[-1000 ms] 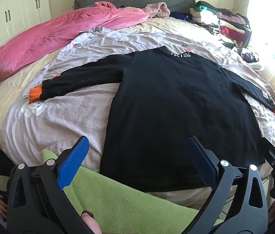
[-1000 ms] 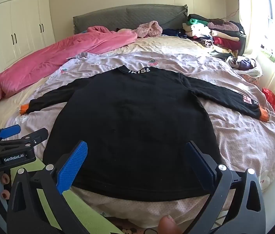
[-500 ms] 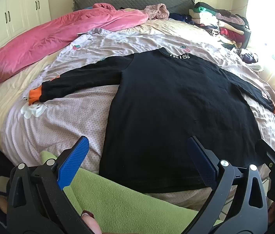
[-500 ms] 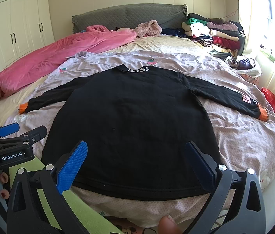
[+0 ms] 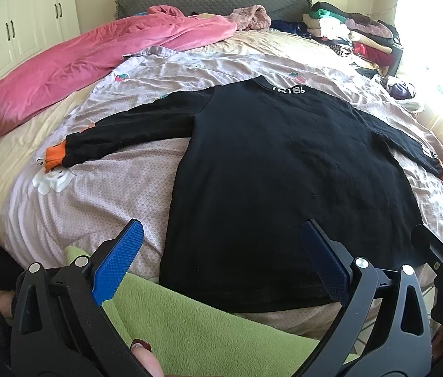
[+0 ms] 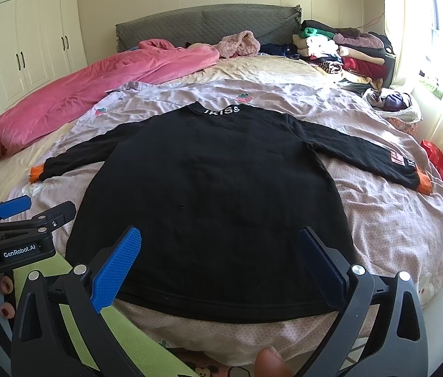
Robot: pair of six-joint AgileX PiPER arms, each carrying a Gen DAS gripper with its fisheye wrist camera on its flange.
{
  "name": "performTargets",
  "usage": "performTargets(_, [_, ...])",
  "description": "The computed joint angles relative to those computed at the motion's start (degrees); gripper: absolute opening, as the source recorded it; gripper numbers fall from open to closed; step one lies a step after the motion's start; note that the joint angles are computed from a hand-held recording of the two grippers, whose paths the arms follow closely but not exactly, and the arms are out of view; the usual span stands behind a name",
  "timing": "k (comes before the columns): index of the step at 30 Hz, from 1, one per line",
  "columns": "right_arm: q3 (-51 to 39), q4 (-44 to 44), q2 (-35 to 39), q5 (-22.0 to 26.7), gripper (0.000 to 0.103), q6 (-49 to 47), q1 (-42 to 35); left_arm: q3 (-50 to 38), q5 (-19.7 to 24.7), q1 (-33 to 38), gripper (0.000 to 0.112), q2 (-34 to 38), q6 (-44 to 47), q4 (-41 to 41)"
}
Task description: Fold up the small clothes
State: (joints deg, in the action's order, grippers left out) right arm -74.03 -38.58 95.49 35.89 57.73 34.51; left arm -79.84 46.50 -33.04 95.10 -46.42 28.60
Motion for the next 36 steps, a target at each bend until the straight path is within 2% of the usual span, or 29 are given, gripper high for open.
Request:
performTargets(25, [-0.3, 0.9, 0.6, -0.4, 0.099, -1.2, -0.8, -2.2, 0.5, 0.1, 0.094, 1.8, 0.3, 0.4])
performTargets(36, [-2.3, 1.4, 2.0, 0.0, 0.099, -2.7, -2.4, -4.2, -0.5, 2.4, 0.094, 3.5, 3.1, -1.6])
